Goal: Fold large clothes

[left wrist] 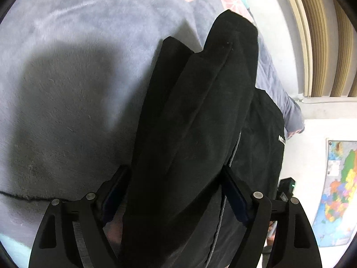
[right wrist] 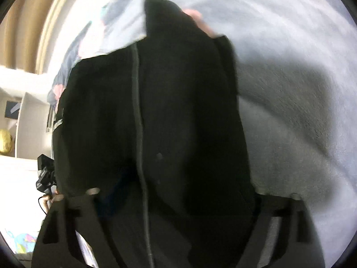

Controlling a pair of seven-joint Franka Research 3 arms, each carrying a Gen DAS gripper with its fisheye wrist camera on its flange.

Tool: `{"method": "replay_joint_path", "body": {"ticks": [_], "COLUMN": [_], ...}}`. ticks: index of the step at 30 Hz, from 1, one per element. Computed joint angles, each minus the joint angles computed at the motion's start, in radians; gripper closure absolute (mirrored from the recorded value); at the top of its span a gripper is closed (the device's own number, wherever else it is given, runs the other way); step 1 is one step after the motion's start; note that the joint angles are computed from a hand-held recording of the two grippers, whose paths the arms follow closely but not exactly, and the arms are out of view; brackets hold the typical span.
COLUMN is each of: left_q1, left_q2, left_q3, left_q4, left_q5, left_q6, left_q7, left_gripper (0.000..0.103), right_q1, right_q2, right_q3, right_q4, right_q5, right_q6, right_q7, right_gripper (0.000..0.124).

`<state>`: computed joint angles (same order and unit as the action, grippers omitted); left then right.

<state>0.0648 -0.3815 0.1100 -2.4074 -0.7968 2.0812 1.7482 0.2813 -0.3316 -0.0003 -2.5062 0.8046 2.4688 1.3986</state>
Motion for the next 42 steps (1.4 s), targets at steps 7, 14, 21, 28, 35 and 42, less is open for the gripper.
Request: {"method": "replay_joint_path", "body": {"ticks": [7, 14, 21, 28, 35, 42], "left_q1": [-0.044, -0.119, -0.175, -0.206, -0.255, -0.134], "left_q2": [-0.124, -0.253, -0.405, -0.637, -0.86, -0.871], "left_q3": [-0.039, -0.004, 0.018, 0.041, 0.044, 0.093], "left_q4": [-0.042, -0.056, -0.058, -0.087, -0.093, -0.237], "left_q5": [0.093, 0.108, 0.175, 0.246, 0.322, 0.505], "left_q6": [0.102, 0.123, 0.091, 0.022, -0.086, -0.22], "left_q7": [-0.02, -0.054, -0.087, -0.18, -0.276, -0.417], "left_gripper": [0.071, 0.079, 0.081, 0.082, 0.093, 0.082], "right_q1": [-0.006, 0.011, 0.039, 0.087, 0.103, 0.116], "right_q2": [-0.091, -0.219, -0.399, -0.59, -0.676, -0.72], "right_q3": [0.066, 0.109, 0.152, 0.206, 0.294, 0.238], "right_q4": [-0.022, -0.025, -0.003, -0.006, 0.035, -0.195], "right_q5": [-0.173, -0.313, -0.413, -0.442, -0.474, -0.444], "right_q6": [0.041, 0.024, -0.082, -0.21, -0.384, -0.325], "right_q7": [0.12, 0.27, 0.366, 0.464, 0.583, 0.611], "right_gripper": [0.088, 0.098, 0.101, 0.101, 0.103, 0.068]}}
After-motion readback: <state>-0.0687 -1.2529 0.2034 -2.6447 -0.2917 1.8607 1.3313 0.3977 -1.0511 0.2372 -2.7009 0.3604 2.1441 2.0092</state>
